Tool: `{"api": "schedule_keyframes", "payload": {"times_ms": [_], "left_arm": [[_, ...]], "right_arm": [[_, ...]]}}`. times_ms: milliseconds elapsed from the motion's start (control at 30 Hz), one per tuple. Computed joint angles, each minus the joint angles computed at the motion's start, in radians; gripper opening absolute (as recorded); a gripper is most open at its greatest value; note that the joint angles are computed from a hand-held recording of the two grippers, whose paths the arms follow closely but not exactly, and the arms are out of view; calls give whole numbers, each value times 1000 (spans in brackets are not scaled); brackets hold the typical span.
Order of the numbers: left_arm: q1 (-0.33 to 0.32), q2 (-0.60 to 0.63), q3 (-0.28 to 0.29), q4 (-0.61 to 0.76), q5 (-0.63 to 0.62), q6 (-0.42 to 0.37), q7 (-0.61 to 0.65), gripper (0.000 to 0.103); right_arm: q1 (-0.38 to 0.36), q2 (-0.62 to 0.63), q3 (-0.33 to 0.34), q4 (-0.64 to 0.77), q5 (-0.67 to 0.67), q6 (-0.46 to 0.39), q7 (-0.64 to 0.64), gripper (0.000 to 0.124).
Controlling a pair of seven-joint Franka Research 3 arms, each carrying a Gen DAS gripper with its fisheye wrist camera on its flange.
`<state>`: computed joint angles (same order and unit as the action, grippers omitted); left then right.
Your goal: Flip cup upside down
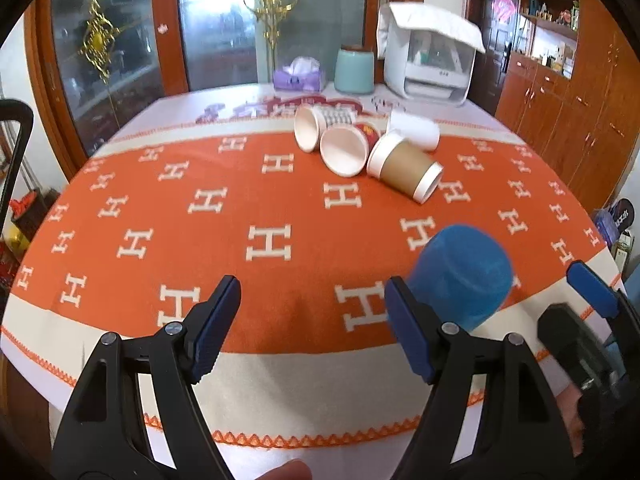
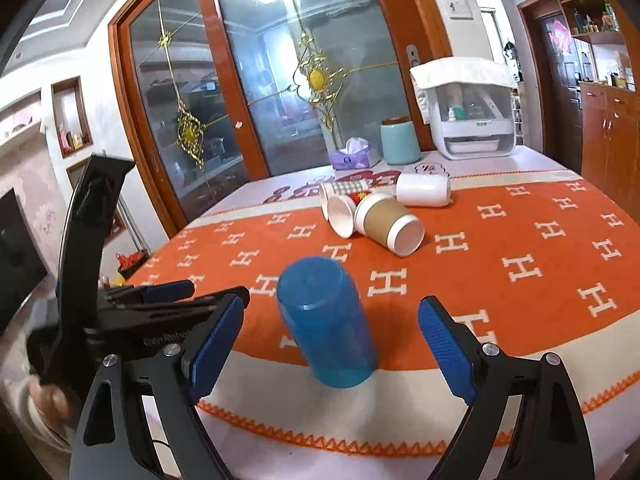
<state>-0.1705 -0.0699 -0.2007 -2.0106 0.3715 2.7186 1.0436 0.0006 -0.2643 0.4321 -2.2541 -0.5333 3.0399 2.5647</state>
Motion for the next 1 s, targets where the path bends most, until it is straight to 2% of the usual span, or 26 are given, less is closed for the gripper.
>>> {"api": "schedule_keyframes", "payload": {"times_ms": [133,200,333,467,600,1000], "left_arm": [[11,-32,-23,2,139,-1,-118,79],[9,-49,-27,4,166,-2,-135,80],[-2,-75,-28,23,143,-23,-118,80],[-14,-92,-21,43,82,-41,-86,81],[-16,-104,-13,49,28,-43,-62,82],[-9,-119,-10,59,-32,-74,-16,82]], "right_arm": [[30,-42,-27,28,36,-78,-31,90],[47,-55,-43,48,59,-127,-42,92],[84,-61,-74,99,97,-217,-70,93],[111,-51,-83,166,75,-313,-87,93],[143,-41,-102,212,65,-361,-83,93],[204,-16,-132,286,35,-459,-58,93]]}}
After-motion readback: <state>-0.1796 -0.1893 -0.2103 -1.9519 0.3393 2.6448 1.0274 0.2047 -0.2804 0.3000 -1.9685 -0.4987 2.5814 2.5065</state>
